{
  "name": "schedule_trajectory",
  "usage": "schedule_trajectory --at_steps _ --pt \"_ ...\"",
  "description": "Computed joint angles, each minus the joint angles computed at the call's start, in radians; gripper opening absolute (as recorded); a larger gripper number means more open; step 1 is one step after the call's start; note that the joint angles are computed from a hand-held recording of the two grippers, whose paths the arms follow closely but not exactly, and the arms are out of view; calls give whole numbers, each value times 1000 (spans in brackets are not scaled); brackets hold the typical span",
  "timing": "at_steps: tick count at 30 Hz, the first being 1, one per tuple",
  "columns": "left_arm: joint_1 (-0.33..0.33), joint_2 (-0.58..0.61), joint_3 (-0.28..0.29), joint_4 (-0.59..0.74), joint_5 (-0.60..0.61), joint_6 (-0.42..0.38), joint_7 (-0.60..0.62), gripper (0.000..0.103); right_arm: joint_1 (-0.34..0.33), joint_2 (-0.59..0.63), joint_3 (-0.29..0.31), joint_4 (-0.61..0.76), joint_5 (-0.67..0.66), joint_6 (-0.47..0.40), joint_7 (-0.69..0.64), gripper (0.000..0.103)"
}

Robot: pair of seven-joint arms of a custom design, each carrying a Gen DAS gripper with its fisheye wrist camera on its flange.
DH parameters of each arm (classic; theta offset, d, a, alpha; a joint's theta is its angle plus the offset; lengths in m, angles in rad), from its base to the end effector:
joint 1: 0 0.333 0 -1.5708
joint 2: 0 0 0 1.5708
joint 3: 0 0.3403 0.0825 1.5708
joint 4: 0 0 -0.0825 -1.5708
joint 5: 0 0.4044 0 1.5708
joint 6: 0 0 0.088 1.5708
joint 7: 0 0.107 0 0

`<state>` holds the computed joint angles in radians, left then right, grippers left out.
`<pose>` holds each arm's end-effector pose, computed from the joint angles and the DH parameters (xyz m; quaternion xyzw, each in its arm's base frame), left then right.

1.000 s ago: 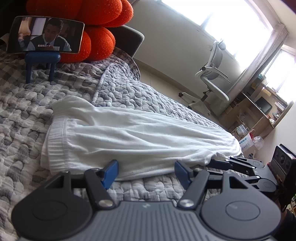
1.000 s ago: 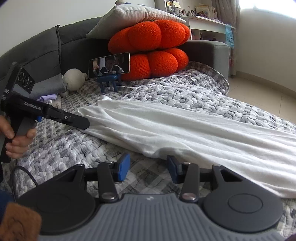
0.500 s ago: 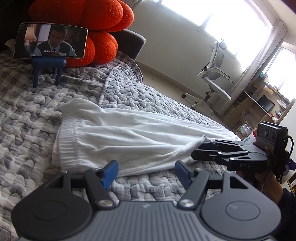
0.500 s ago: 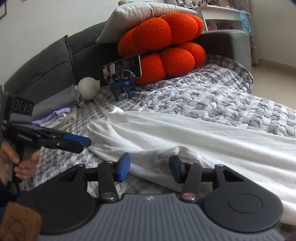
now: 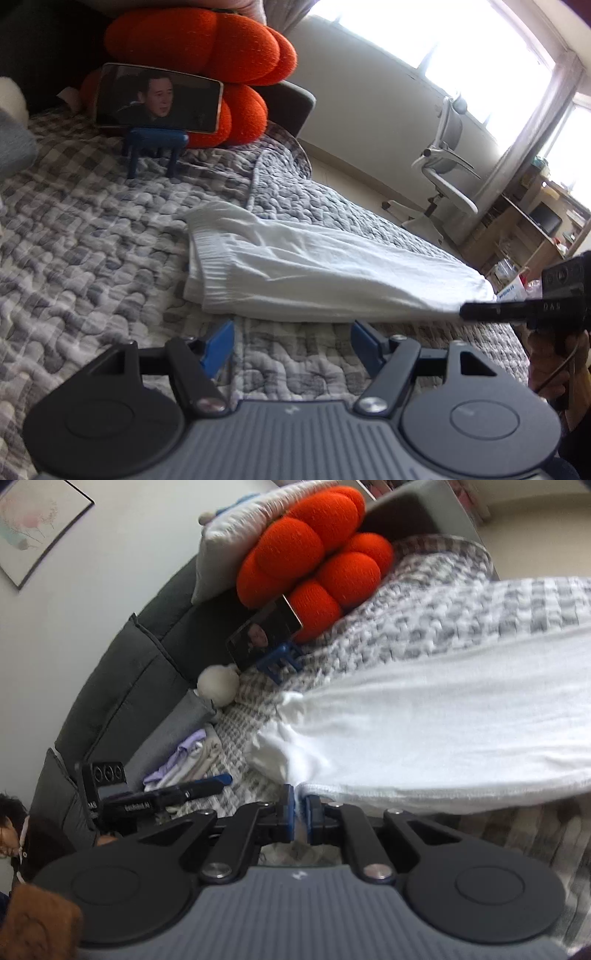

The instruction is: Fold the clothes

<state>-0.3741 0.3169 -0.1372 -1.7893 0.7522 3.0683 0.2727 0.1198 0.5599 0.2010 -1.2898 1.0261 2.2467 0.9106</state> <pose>0.5905 -0.3808 0.4919 -0.6514 0.5939 -0.4555 0.1243 0.7521 0.2317 0.5028 -0.7185 0.4743 0.1373 0.4898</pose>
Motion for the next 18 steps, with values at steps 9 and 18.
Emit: schedule_trajectory --at_steps 9,18 --pt "-64 -9 133 -32 153 75 -335 71 -29 -31 33 -97 148 66 -54 14" --pt "-154 67 260 40 155 140 -498 79 10 -58 9 -148 138 149 -100 16"
